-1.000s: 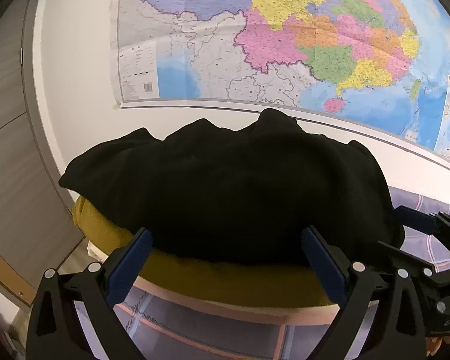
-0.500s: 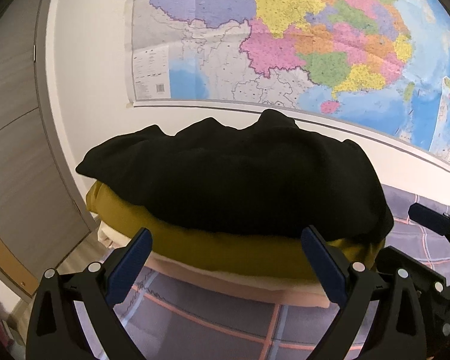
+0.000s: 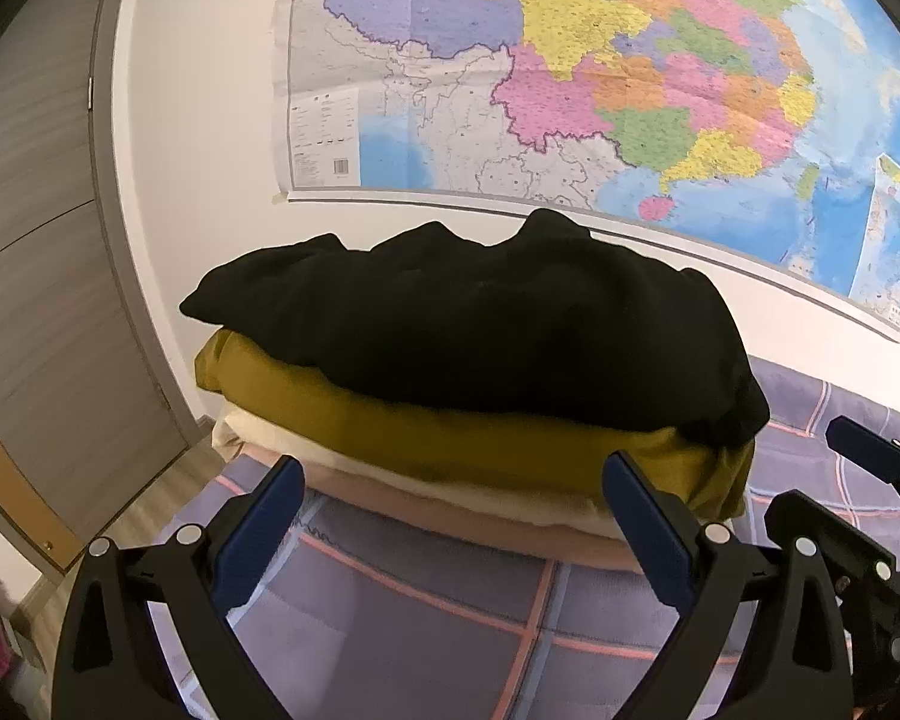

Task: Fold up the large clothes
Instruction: 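Open both grippers and pull them back from the stacked coat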

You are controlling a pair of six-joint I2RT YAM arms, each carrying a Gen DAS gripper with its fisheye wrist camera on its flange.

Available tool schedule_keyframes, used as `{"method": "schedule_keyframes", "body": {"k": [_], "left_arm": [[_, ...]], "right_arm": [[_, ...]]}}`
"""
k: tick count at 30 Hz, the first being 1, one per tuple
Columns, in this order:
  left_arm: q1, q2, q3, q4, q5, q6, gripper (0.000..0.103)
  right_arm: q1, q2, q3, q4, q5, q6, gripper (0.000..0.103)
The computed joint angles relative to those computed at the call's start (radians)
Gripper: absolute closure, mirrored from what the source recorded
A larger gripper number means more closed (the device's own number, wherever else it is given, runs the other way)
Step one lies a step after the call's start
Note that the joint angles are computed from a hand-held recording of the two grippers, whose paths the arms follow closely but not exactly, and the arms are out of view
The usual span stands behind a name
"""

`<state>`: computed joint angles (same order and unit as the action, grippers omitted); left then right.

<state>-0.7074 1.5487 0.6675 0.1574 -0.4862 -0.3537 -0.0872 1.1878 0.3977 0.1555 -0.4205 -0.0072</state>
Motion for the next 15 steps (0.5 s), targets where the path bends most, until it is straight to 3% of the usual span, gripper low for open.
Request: {"method": "schedule_keyframes", "body": {"k": [15], "left_arm": [[-0.107,-0.062,-0.067,-0.045,-0.068,-0.067,0.007]], "right_arm": [[-0.028,-0.216,-0.118,-0.139,-0.011,-0.024,0.006]]}}
